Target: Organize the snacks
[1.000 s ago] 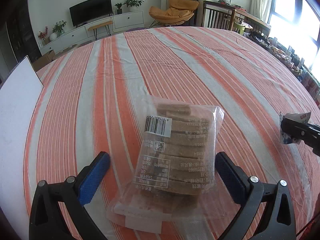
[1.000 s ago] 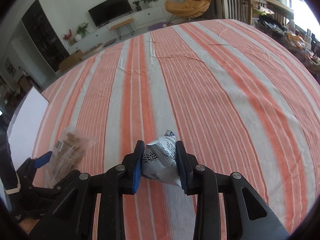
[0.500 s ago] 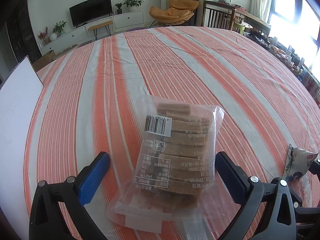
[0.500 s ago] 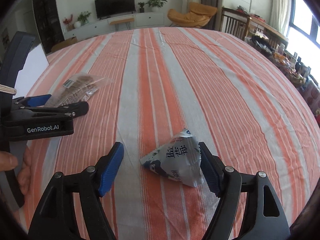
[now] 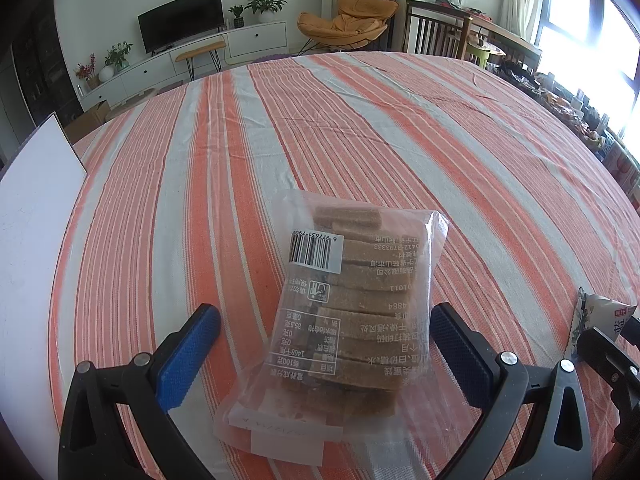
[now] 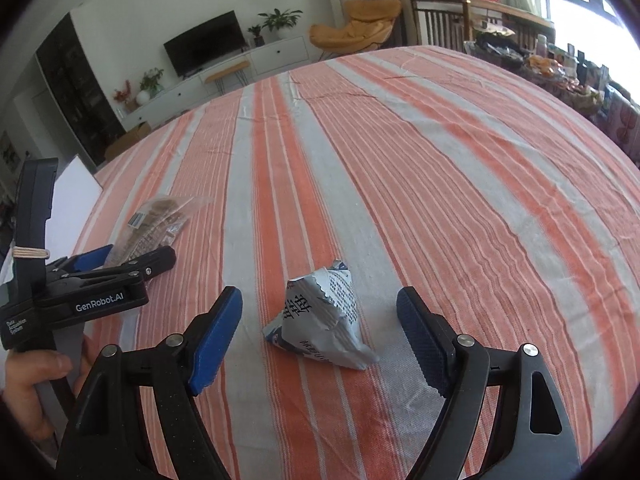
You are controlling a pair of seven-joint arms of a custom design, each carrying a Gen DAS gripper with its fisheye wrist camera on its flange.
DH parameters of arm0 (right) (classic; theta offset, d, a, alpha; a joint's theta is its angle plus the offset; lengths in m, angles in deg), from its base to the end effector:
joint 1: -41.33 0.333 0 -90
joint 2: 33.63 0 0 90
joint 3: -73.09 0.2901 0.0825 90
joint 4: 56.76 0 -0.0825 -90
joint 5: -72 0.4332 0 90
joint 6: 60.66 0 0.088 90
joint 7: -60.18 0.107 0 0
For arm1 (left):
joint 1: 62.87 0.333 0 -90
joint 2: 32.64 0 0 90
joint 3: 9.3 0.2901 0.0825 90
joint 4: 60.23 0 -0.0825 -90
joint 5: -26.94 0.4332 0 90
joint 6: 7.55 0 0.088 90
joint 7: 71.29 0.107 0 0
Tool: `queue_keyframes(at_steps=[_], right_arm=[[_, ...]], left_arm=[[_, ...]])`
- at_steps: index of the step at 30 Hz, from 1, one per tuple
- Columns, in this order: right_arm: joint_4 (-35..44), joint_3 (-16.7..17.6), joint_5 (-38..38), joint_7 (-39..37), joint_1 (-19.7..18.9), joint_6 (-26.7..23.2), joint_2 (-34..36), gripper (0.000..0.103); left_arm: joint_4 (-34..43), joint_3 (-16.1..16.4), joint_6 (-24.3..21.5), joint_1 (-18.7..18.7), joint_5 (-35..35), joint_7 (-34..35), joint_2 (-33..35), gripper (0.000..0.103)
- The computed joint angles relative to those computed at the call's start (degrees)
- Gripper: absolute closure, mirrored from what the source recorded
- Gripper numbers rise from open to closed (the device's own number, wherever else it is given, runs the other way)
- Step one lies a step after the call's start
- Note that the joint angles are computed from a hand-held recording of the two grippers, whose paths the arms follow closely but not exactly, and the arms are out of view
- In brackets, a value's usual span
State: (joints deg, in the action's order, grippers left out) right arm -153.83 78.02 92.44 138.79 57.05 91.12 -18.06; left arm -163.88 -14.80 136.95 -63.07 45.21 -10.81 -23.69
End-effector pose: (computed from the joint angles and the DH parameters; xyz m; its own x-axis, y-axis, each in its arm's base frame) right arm 0.6826 0.2414 0.4711 0.3570 -0.9068 -0.2239 -0.7629 -0.1448 -0.6301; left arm 0.6858 -0.0686 0.4722 0.2108 -0.9775 0.0043 -0.8052 -0.1761 -0.5663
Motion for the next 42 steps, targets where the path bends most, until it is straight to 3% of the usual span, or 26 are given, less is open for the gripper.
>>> queue_keyframes(at_steps=[2, 4, 6, 7, 8, 9, 11, 14, 17, 24, 30, 34, 38, 42], right_arm=[[-0.1, -0.6, -2.4, 1.1, 0.8, 0.2, 0.0, 0.021], [-0.2, -0.9, -4.7, 1.9, 1.5, 0.4, 0.0, 0.023], [-0.5, -2.2, -8.7, 4.7, 2.7, 1.3, 0.0, 0.04], [-0.6, -2.5, -9.8, 5.8, 2.9, 1.5, -0.1, 0.069], [-0.6, -1.6, -7.5, 4.7, 1.8, 1.4, -0.1, 0.069], [-0.6, -1.0, -5.5, 3.9, 1.0, 1.3, -0.2, 0.07], [-1.3, 0.5, -0.1, 1.6, -0.9, 1.8, -0.8, 0.071], [-2.8, 4.8, 18.6, -10.6, -5.6, 2.7, -2.6, 0.071], [-3.7, 4.6, 28.2, -15.3, -6.3, 1.1, -4.0, 0.071], [-2.8, 2.1, 24.0, -12.8, -3.3, -0.6, -3.5, 0.071], [-2.5, 2.9, 21.5, -13.6, -1.4, -9.1, -5.9, 0.071], [2.8, 4.8, 25.1, -17.3, 1.2, -17.1, -6.2, 0.071], [13.5, 7.1, 25.1, -19.8, 5.4, -26.1, -3.1, 0.071], [26.7, 9.1, 20.3, -17.2, 10.9, -33.9, 4.3, 0.07]], left_arm=[[1.8, -0.7, -2.5, 0.8, -3.7, 5.0, 0.8, 0.0], [6.3, -1.3, -8.5, 1.5, -7.9, 10.3, 2.9, 0.0], [8.2, -1.2, -11.1, 1.2, -8.7, 10.8, 3.8, 0.001], [6.8, -0.9, -9.5, 0.9, -7.9, 9.5, 2.9, 0.012], [4.9, -1.0, -7.2, 0.8, -7.5, 9.2, 1.5, 0.036], [4.0, -0.9, -7.0, 0.2, -6.0, 8.5, 0.6, 0.047], [1.3, -1.2, -5.9, 0.4, -8.0, 8.5, -1.7, 0.052], [-6.2, -1.6, -1.2, 1.2, -18.3, 10.8, -7.4, 0.053], [-13.9, -1.0, 2.6, 0.4, -26.2, 13.0, -13.8, 0.053], [-25.8, 3.2, 5.4, -4.1, -36.7, 16.5, -28.0, 0.053], [-33.3, 7.9, 5.6, -5.2, -37.7, 15.4, -42.9, 0.053], [-36.7, 9.7, 1.1, -0.8, -32.5, 12.2, -53.4, 0.053], [-39.2, 8.8, -5.7, 8.7, -22.5, 6.2, -62.2, 0.053], [-42.2, 7.0, -11.0, 18.1, -11.0, 0.7, -65.9, 0.049]])
